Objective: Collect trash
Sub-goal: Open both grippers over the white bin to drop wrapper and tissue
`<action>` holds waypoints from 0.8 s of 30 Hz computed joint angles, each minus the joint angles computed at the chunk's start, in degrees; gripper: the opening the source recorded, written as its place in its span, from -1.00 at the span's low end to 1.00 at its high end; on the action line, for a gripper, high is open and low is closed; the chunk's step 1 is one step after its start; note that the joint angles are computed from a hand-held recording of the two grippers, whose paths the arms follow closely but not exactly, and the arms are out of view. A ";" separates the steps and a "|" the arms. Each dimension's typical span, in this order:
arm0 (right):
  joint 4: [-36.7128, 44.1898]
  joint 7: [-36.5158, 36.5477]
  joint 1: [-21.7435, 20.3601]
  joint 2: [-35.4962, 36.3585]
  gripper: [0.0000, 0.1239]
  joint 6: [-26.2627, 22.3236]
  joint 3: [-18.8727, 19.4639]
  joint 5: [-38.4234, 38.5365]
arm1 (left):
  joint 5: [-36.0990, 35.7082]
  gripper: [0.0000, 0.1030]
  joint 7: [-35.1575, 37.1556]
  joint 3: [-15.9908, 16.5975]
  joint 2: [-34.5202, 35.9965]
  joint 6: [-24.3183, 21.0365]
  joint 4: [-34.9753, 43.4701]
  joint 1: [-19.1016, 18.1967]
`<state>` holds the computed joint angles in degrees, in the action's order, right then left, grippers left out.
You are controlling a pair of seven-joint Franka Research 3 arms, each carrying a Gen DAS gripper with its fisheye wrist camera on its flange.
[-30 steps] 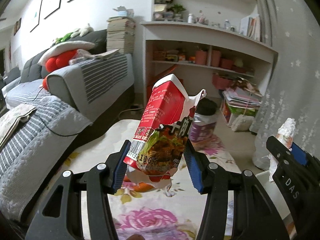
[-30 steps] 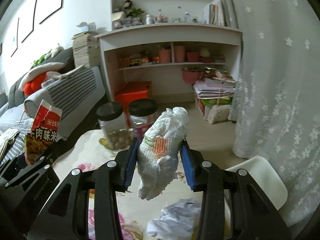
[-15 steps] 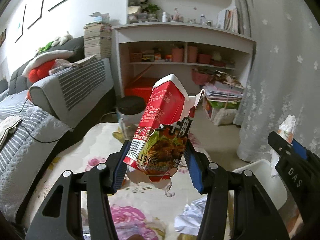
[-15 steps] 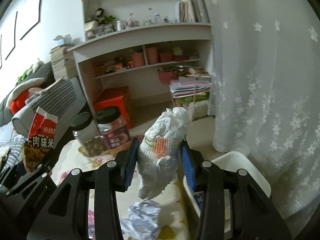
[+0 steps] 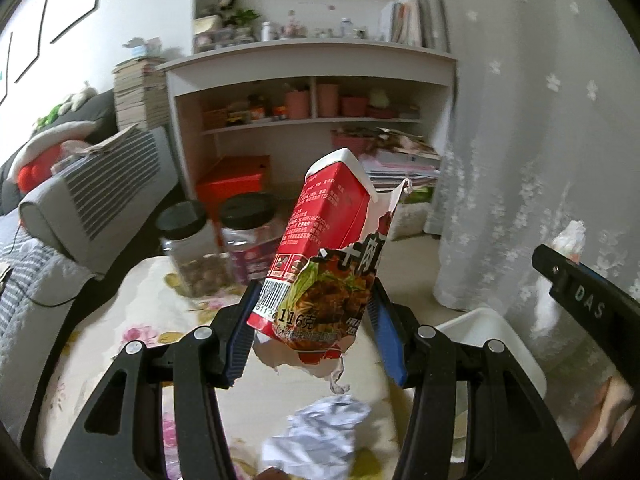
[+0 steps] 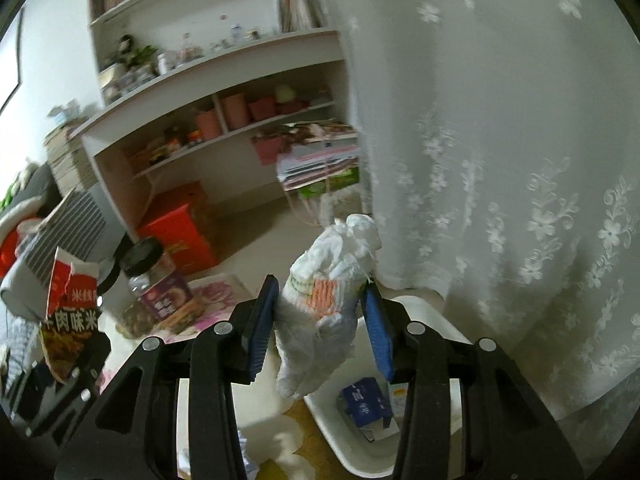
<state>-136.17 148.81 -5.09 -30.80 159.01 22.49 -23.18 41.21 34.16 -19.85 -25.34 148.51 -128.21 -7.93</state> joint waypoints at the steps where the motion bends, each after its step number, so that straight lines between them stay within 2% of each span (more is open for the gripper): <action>1: -0.30 0.15 -0.13 -0.28 -0.24 -0.09 -0.42 0.19 | 0.10 0.02 0.01 -0.44 0.92 0.07 0.80 -0.14; 3: -1.07 1.28 -1.17 -1.26 -0.01 -0.23 -0.79 0.32 | 0.44 0.02 -0.15 -1.13 2.58 -0.07 2.23 -0.53; 9: -4.58 4.69 -4.77 -5.47 0.25 -0.17 -2.26 2.04 | 1.25 0.03 -0.34 -1.79 8.04 -1.08 6.50 -2.92; 17: -7.95 5.05 -7.37 -9.06 0.33 -0.63 -3.73 6.07 | -1.23 0.12 2.76 -0.47 14.58 -1.93 11.54 -7.67; 18: -8.35 5.34 -8.01 -9.64 0.35 -0.56 -3.57 6.26 | -1.79 0.23 3.28 -0.27 15.27 -2.10 12.17 -8.18; 19: -8.48 5.47 -8.53 -9.97 0.36 -0.56 -3.37 6.43 | -2.40 0.43 3.69 -0.06 15.93 -2.04 12.77 -8.67; 24: -8.88 5.54 -10.27 -10.90 0.46 -0.27 -2.18 6.71 | -4.94 0.49 5.40 0.86 17.38 -1.66 14.07 -10.37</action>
<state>-145.05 154.35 -15.36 -41.70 158.74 20.31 -16.47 36.27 39.55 -18.99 -7.96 146.85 -114.14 -18.30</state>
